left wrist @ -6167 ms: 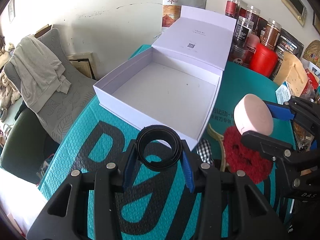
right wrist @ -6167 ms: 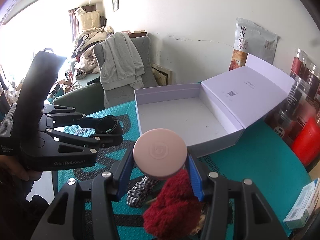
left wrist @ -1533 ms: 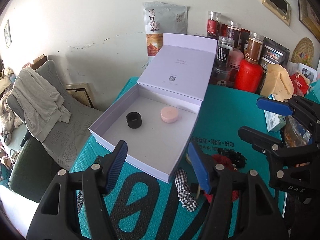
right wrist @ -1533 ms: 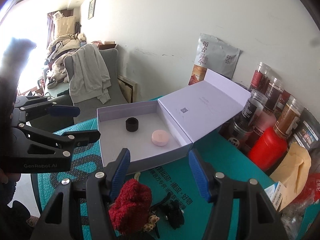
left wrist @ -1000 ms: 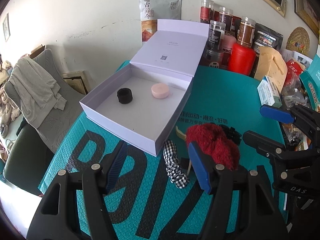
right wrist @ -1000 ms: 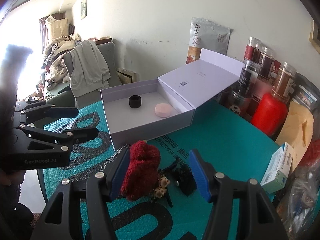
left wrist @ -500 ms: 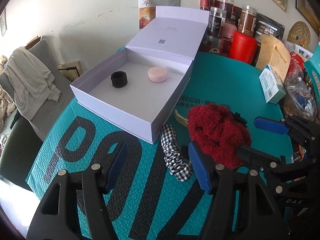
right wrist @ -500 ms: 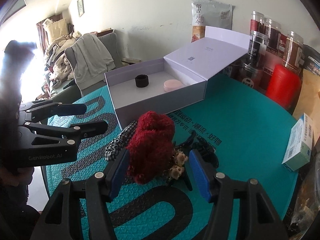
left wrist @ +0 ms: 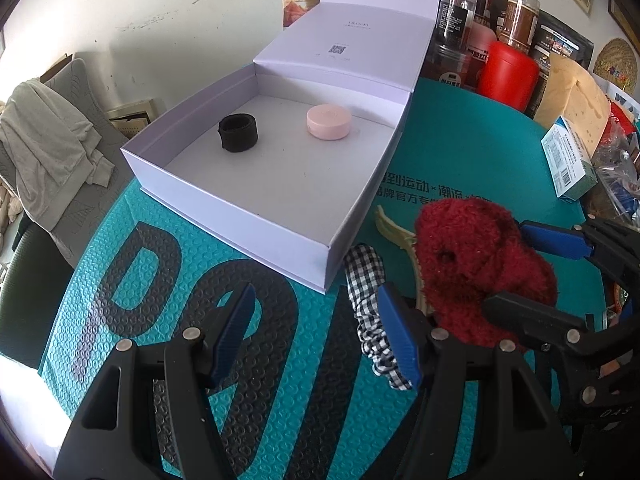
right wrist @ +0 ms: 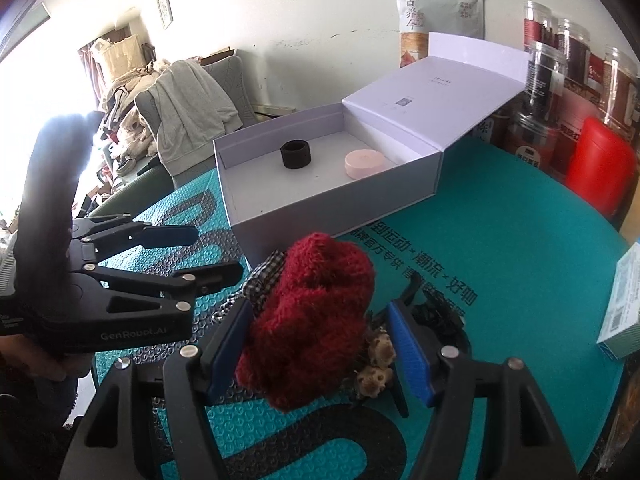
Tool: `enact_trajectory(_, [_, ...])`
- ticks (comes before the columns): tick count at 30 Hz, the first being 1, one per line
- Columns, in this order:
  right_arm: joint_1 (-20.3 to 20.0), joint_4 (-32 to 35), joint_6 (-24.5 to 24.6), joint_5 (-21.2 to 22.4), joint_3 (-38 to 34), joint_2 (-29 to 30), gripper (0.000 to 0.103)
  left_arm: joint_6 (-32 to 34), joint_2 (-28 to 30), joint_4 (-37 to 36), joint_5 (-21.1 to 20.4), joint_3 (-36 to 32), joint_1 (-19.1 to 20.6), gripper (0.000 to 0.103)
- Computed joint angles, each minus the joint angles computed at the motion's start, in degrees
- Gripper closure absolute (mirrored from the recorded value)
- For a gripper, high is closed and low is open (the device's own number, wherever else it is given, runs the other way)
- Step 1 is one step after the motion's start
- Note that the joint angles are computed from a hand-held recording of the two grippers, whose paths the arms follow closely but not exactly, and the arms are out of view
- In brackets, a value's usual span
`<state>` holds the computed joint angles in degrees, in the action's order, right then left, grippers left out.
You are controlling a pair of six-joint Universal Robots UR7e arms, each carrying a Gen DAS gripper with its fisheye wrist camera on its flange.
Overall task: Organize objects
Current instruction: 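Grasp the gingham scrunchie with the left tool while the right tool grasps the red scrunchie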
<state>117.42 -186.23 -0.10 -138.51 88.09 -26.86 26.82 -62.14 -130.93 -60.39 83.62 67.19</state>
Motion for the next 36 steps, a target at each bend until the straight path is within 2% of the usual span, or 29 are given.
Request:
enact_trajectory(2, [-0.4, 1.1, 0.7, 0.8, 0.2, -0.3, 0.053, -0.1, 0.9, 0.9, -0.1, -1.0, 0.3, 0.041])
enact_trajectory(5, [-0.4, 1.6, 2.5, -0.1, 1.1, -0.9, 0.068, 0.2, 1.8, 1.0, 0.3, -1.5, 0.6, 0.041])
enact_trajectory(9, [-0.2, 0.2, 3.9, 1.4, 3.6, -2.6, 0.072, 0.3, 2.6, 1.9, -0.3, -2.5, 1.1, 0.041])
enact_trajectory(19, [2.0, -1.1, 5.4, 0.3, 8.2, -4.5, 0.08, 1.7, 2.2, 4.0, -2.9, -2.0, 0.8, 0.048])
enact_trajectory(21, [2.2, -1.7, 6.2, 0.6, 9.1, -4.7, 0.081, 4.6, 2.1, 5.4, -4.8, -2.4, 1.2, 0.052])
enact_trajectory(23, [2.2, -1.8, 7.3, 1.0, 9.9, -4.8, 0.082, 5.2, 1.7, 6.1, -6.2, -2.0, 1.2, 0.072])
enact_trajectory(25, [2.3, -2.0, 8.2, 1.2, 10.5, -4.6, 0.082, 7.4, 0.8, 5.0, -6.0, -0.2, 0.7, 0.079])
enact_trajectory(27, [2.5, -2.0, 8.7, 1.2, 10.8, -4.5, 0.083, 9.3, 0.0, 3.9, -5.3, 1.7, 0.1, 0.083])
enact_trajectory(28, [2.6, -2.1, 8.9, 1.4, 11.0, -4.5, 0.084, 9.5, -0.1, 5.6, -6.0, 1.6, 0.1, 0.085])
enact_trajectory(36, [3.5, -4.0, 10.7, 1.3, 13.5, -4.6, 0.084, 8.4, -2.6, 9.2, -7.6, 3.2, 0.5, 0.086])
